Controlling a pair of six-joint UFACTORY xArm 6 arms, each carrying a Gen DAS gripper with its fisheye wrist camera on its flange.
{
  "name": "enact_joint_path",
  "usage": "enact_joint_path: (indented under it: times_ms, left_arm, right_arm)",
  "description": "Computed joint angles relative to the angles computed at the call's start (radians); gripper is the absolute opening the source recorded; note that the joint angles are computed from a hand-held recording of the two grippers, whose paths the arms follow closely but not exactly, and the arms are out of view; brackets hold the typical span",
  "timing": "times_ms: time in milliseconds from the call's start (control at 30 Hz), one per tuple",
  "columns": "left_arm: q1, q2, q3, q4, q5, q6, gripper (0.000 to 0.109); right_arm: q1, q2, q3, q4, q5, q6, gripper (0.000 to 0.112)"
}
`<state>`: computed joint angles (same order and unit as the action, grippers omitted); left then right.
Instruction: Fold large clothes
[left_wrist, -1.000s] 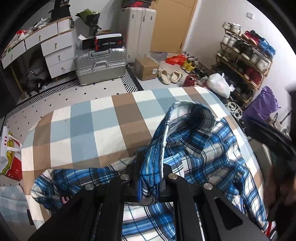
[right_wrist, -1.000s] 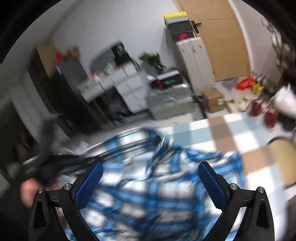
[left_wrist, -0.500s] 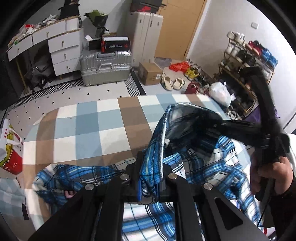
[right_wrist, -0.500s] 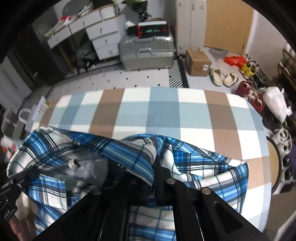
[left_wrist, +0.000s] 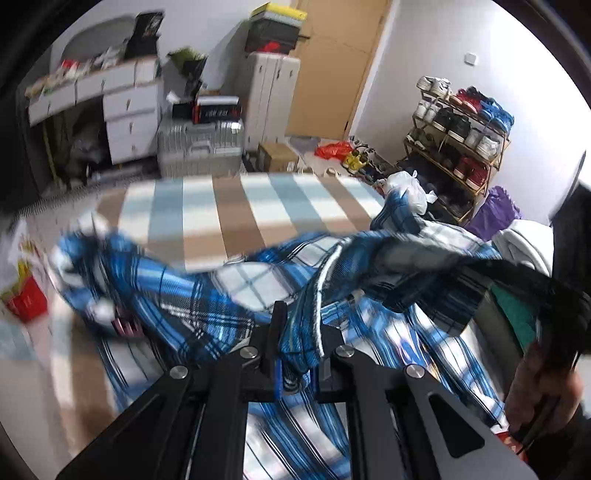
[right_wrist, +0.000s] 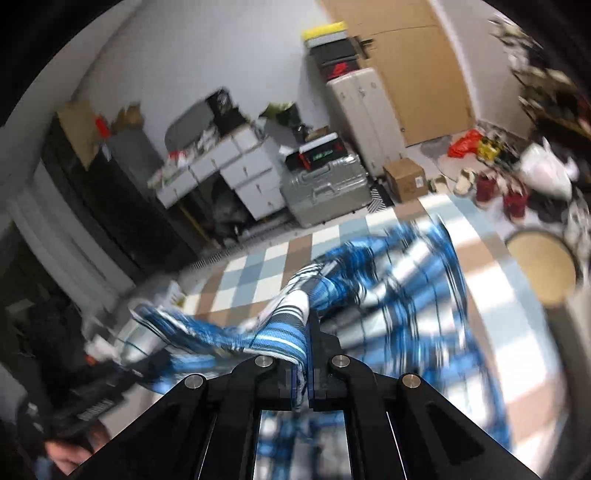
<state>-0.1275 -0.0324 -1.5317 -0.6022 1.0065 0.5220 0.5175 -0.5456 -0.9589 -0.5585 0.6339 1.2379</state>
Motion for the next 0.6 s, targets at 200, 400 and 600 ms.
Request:
enact_joint_path:
  times_ms: [200, 400, 600]
  left_arm:
    - [0.008, -0.096, 0.177, -0.025, -0.022, -0.026, 0.006]
    - [-0.005, -0.102, 0.243, 0.008, -0.032, -0.046, 0.007]
    - [0.019, -0.055, 0.175, -0.006, 0.069, -0.051, 0.009]
  right_arm:
    - [0.153, -0.101, 0.136, -0.113, 0.141, 0.282, 0.003]
    - [0.164, -0.071, 0.186, 0.067, 0.217, 0.187, 0.006]
    - [0.122, -0.155, 0.252, 0.192, 0.063, 0.042, 0.074]
